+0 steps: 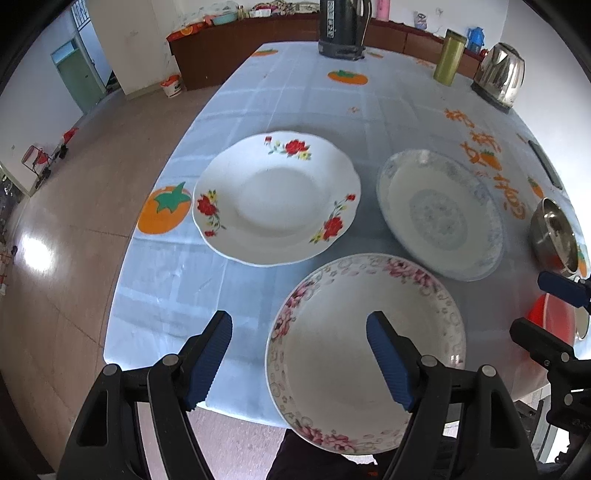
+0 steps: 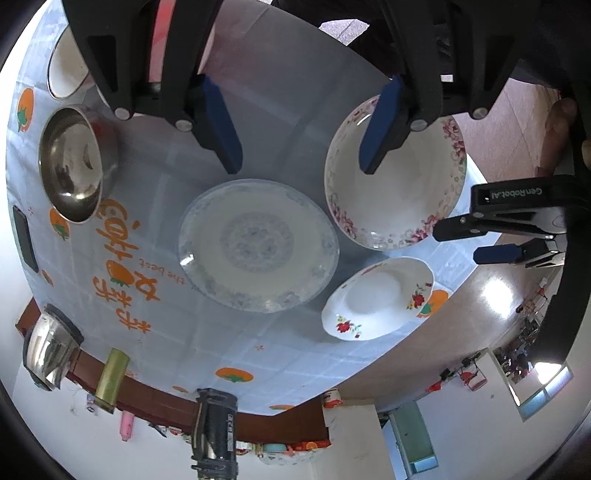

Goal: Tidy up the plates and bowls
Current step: 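Close both grippers on the rim of the pink-rimmed floral bowl, then lift the floral bowl with both grippers toward the blue-patterned plate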

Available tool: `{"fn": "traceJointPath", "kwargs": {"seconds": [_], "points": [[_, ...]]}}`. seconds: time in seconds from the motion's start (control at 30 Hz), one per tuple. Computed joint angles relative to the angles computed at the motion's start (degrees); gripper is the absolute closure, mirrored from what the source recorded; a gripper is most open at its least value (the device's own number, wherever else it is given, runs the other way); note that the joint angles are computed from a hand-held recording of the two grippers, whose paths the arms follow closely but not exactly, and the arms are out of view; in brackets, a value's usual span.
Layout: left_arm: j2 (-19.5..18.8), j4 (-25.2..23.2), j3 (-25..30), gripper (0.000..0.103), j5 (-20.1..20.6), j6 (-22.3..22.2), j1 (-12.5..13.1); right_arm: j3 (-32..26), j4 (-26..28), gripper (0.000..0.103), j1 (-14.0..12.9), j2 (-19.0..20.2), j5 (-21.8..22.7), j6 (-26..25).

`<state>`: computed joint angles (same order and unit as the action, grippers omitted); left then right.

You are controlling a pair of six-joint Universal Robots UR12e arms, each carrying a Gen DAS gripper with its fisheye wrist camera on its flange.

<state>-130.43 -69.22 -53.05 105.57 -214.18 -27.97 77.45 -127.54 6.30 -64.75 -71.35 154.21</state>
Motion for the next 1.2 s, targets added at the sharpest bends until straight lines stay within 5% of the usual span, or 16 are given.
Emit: {"fn": "traceJointPath", "kwargs": {"seconds": [0.37, 0.57, 0.73, 0.8, 1.2], "points": [[0.8, -1.94, -3.17, 0.028, -6.71, -2.65, 1.66, -2.22, 4.22, 0.057, 1.45, 2.51, -1.74, -2.32], [1.05, -2.96, -4.29, 0.053, -10.8, -3.25, 2.27, -3.32, 7.75, 0.059, 1.9, 3.41, -2.11, -3.35], [1.39, -3.4, -5.34, 0.072, -13.98, -4.13, 2.79, -4.26, 11.64, 0.079, 2.33, 4.16, -3.19, -4.41], [1.6, -3.42, -5.78, 0.075, -14.38, -4.58, 2.87, -4.69, 13.05, 0.089, 2.42, 4.5, -3.53, -4.84], [0.85, -4.93, -4.09, 0.08, -11.98, -4.05, 2.22, -5.07, 14.19, 0.09, 2.59, 4.88, -3.81, -5.53]]}}
